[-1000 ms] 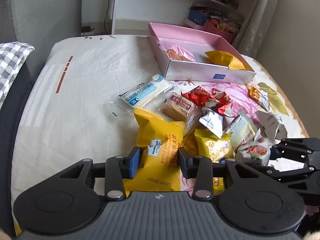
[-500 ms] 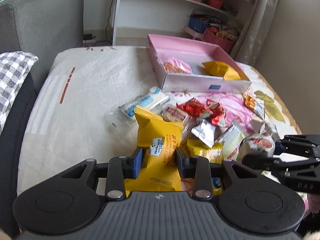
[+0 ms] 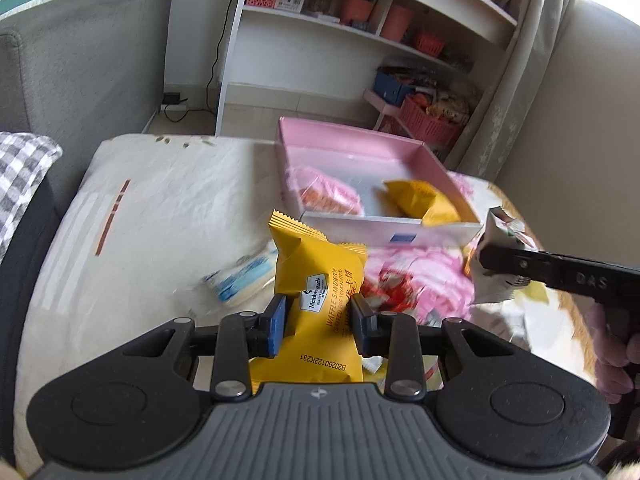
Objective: Organize snacks
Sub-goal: 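Carry both packets into the pink box and open both tools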
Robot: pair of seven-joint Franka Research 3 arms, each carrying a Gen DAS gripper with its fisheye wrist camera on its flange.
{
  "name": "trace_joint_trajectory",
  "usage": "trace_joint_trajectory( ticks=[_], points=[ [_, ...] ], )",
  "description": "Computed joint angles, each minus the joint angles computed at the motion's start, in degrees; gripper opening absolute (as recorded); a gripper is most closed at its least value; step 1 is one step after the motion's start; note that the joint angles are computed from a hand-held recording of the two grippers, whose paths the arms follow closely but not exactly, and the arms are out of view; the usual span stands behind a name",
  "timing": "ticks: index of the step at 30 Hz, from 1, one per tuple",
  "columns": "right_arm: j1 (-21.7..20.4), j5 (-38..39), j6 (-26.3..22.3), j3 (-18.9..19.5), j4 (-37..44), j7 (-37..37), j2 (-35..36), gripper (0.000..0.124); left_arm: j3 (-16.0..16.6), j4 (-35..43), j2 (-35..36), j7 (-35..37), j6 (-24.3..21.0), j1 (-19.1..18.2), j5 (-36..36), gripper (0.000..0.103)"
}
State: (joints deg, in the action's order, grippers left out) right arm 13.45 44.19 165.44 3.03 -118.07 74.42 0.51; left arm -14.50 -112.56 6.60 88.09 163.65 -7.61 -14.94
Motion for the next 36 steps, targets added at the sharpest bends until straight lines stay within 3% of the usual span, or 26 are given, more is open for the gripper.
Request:
trace_joint_trajectory(
  ticks=[11,19,23,30,36],
  points=[
    [-3.23,-2.27,2.22,-0.67,7.93,10.61,8.37,0.034,0.59,9.63,7.93,-13.79,1.4,-3.01,11.12,0.03],
    [-1.99,-18.01,2.5,-3.41,11.74,24.63,13.55,0.034,1.92,16.62,13.78,-24.64,2.21,-5.05,18.29,0.03],
    [-3.22,-19.93,1.38,-2.77,14.21,25.84,16.04,0.034,3.01,19.85,16.03,-27.42,1.61,-6.06,22.83,0.03],
    [-6.56,-17.29,1.85,0.2,19.17,21.28,20.83,0.034,3.73,28.12,21.54,-29.04,-2.0,-6.81,26.85,0.03],
    [-7.58,-16.95,2.44,0.46,23.36,19.14,24.65,0.034,5.03,37.16,27.51,-29.82,-6.16,-8.64,29.4,0.03]
  ],
)
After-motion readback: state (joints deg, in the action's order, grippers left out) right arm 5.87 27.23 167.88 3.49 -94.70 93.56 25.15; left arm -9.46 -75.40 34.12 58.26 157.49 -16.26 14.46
